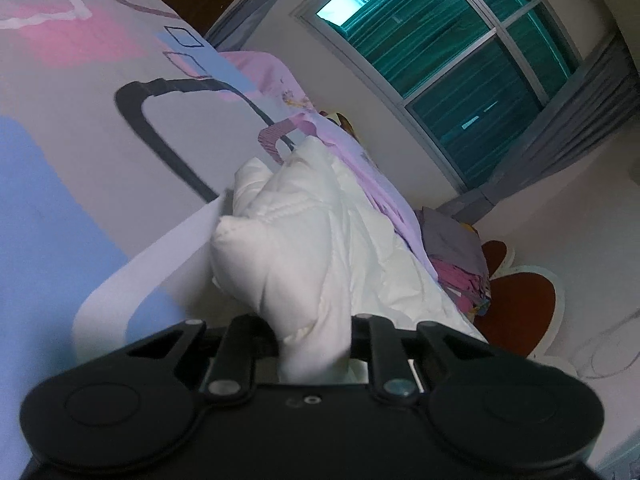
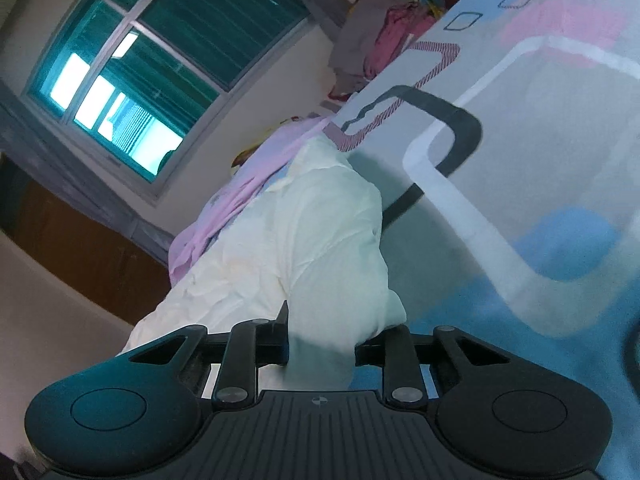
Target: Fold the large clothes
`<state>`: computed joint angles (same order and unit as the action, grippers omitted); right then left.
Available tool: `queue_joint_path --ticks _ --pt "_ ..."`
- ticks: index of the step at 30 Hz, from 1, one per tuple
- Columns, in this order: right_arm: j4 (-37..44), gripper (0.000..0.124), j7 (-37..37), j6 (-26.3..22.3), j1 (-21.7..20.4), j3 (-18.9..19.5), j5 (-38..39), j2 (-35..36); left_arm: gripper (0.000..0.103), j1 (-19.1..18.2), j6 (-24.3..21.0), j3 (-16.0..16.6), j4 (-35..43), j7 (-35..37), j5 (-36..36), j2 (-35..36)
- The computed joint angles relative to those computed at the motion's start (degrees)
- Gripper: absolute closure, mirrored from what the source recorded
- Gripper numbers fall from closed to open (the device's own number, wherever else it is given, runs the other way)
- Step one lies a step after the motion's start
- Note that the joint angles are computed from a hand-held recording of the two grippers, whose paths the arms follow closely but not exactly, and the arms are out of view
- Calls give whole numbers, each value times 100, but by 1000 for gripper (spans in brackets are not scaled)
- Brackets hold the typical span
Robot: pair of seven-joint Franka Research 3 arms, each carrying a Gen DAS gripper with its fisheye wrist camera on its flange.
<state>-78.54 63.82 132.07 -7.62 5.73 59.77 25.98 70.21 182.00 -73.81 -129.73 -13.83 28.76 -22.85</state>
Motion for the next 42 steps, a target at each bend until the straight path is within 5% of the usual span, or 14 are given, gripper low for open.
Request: queue_joint_path --ticks 8,16,22,32,35,36,42 --pt "-1526 99 -595 -435 -182 -386 349 -1182 86 -2484 -352 1807 -989 -329 -30 -512" --pt "-2398 99 -826 -796 -131 -896 443 -1900 86 -3939 -810 2635 -1593 -854 86 -1091" --pt "-2694 99 -917 -1017 -143 -1118 455 -2146 86 -4592 -1038 2976 -1872 -1221 313 -1370" --pt "-2923 99 -882 -1070 -120 -1239 309 -2225 83 -4971 -1141 3278 -1992 -1757 964 -1262" --pt "-2760 82 -661 -1055 -98 -1219 16 -2073 57 -5283 -1427 3539 -1948 -1727 1032 -1030" --pt "-2710 62 -583 -1030 -81 -1206 -183 -2047 33 -5440 -1842 3589 -1879 -1643 927 -950" --pt "-2840 57 -543 -646 -126 -1218 -200 -2186 33 -5528 -1870 3738 -1871 -2043 1578 -867"
